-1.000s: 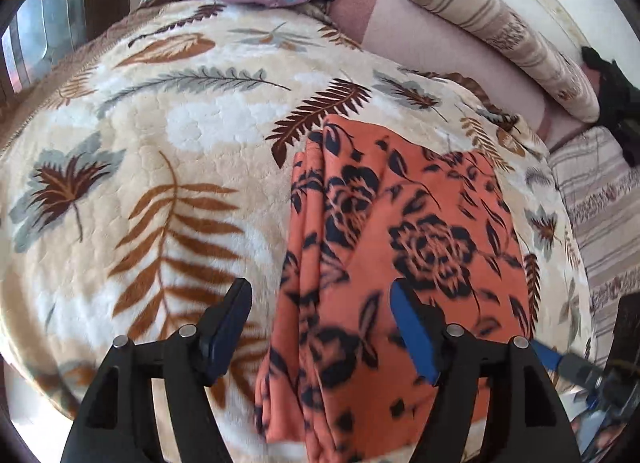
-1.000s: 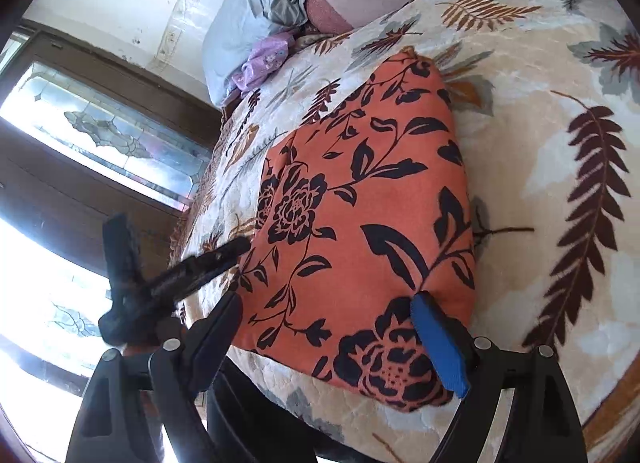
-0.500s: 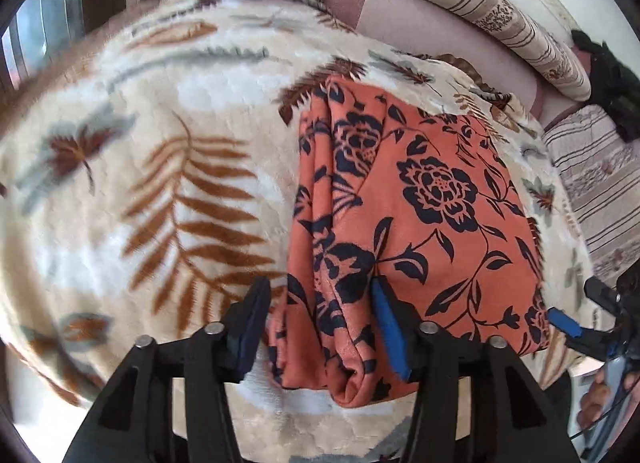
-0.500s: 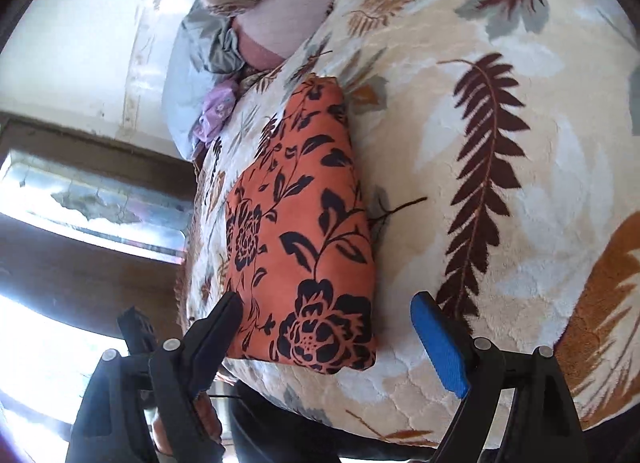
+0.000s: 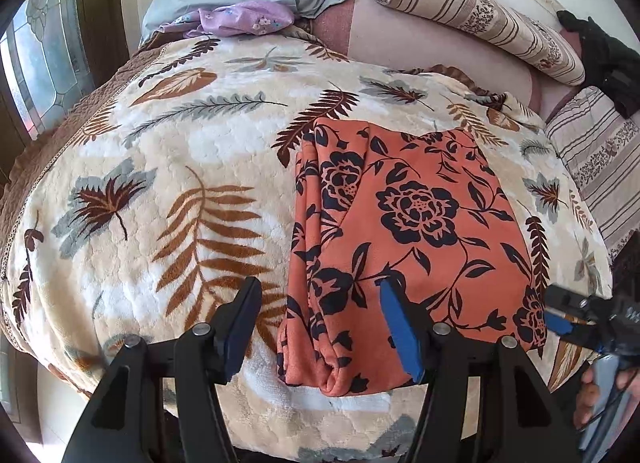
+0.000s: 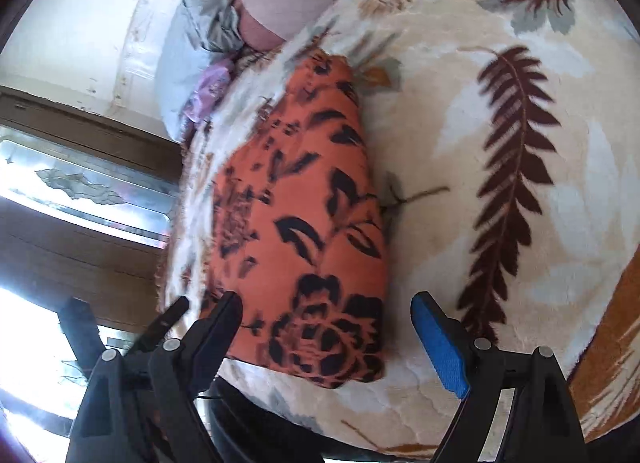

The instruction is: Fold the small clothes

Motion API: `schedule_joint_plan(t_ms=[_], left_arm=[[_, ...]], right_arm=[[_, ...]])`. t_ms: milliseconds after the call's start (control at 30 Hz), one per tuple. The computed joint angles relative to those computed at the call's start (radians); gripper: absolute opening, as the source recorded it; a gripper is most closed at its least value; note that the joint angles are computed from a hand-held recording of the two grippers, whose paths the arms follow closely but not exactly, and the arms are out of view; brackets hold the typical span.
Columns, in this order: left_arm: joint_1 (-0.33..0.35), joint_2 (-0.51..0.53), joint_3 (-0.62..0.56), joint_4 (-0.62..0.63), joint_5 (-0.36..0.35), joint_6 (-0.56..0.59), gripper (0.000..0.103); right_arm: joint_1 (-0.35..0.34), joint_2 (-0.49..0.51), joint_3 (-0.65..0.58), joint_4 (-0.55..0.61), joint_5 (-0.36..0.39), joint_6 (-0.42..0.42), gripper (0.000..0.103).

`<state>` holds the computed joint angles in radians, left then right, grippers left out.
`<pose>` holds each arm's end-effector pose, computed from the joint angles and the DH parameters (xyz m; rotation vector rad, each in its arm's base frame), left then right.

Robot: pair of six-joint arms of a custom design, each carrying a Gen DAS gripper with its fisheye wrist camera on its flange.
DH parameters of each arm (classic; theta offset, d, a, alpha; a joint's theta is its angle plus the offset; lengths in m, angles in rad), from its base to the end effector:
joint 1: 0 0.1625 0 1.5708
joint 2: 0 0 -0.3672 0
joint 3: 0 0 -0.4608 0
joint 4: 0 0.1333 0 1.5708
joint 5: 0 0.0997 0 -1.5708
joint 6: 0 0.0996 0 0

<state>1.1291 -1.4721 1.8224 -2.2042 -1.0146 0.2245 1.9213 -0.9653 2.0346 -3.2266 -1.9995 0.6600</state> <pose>-0.0835 -0.6114 0.3164 0.7457 2.4769 -0.4461 0.2799 -0.4979 0.0401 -0.6273 -2.8003 1.0583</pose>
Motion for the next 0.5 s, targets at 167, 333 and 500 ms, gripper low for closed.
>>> schedule_joint_plan(t_ms=[167,333,500], left_arm=[[0.005,0.003,-0.002,-0.007,-0.017,0.003,0.063],[0.068,0.063,-0.016,0.058,-0.005,-0.032,0.061],[0.034,0.016,0.000,0.036,0.012,-0.011,0.060]], right_arm=[[0.010,0.023,-0.029,0.066,-0.025,-0.051,0.082],[0.051,0.056,-0.112,0.266,-0.144,-0.104,0.039],[0.049,-0.020,0.038,-0.013,-0.072,0.011,0.086]])
